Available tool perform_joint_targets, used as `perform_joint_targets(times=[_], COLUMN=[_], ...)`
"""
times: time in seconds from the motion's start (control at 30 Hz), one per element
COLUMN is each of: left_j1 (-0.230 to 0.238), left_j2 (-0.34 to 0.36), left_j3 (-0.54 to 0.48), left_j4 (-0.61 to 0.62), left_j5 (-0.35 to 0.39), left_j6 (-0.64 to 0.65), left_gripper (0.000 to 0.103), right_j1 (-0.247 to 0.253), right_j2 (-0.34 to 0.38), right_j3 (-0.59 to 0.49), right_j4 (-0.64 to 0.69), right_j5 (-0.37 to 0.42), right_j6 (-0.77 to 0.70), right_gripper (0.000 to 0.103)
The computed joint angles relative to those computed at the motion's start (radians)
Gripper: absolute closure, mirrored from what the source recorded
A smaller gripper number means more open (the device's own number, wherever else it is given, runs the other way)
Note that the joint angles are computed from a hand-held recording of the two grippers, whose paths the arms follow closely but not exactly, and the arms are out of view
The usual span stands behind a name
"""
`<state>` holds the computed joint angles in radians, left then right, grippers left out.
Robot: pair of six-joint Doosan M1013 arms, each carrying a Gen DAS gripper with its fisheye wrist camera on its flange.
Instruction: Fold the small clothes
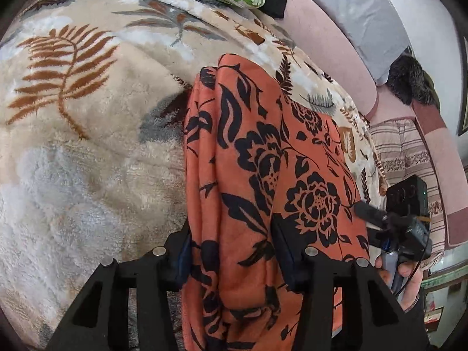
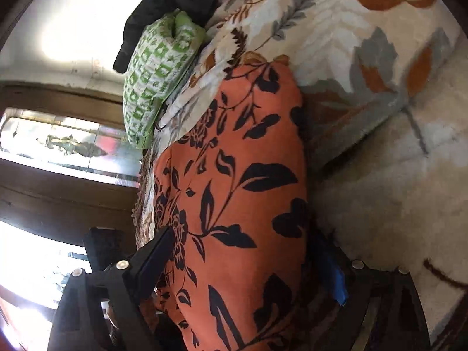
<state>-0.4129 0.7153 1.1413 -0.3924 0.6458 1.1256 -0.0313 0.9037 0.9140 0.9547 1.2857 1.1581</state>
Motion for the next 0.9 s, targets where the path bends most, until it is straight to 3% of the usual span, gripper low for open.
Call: perform_joint_targets(times=[0.03,0.1,0.13,0.17,0.27,0.43,0.53,0.7,0.8,0.83,0.87,0.9], left_j1=[0.002,0.004,-0.001,-0.008,-0.033,-0.067,-0.081,-0.099,-0.117,-0.122,-0.120,-0.123], left_j2=[0.000,-0.001,-0.003,-0.005,-0.022,-0.019,0.029,0.158,0.267,0.283,0.271,0.239], left_j3=[0.001,0.003,0.000,-0.006,-0.018,-0.097,-0.204,-0.395,-0.554,-0.565,-0.537,-0.473], left_j4=[-0.014,-0.047,-0.023,0.021,0.111,0.142,0.155,0.173,0.299,0.340,0.328,0.350], left_j5=[-0.002,-0.006,-0.005,-0.002,-0.033,-0.107,-0.084,0.048,0.268,0.310,0.299,0.240], left_j6=[0.003,0.027,0.015,-0.012,-0.044,0.000,0.023,-0.017,-0.103,-0.123,-0.117,-0.144], left_gripper=[0.058,0.068,0.072,0.073,0.075,0.075,0.074,0.070,0.063,0.056,0.048,0.042], right_j1=[0.012,0.027,0.027,0.028,0.034,-0.008,-0.046,-0.097,-0.112,-0.110,-0.103,-0.098], right_j2=[-0.002,-0.010,-0.012,-0.021,-0.067,-0.138,-0.141,-0.101,-0.040,-0.037,-0.045,-0.062], right_j3=[-0.005,-0.004,-0.006,0.000,0.028,0.051,0.020,-0.024,-0.070,-0.062,-0.040,-0.003], right_j4=[-0.045,-0.105,-0.106,-0.117,-0.154,-0.097,-0.061,-0.060,-0.121,-0.192,-0.287,-0.364], right_j5=[-0.005,-0.026,-0.020,-0.031,-0.071,-0.136,-0.131,-0.105,-0.060,-0.093,-0.147,-0.199], right_j6=[0.005,-0.005,-0.008,-0.018,-0.100,-0.219,-0.234,-0.178,-0.051,0.005,0.050,0.081], right_gripper=[0.027,0.040,0.055,0.064,0.069,0.069,0.069,0.069,0.062,0.045,0.040,0.040])
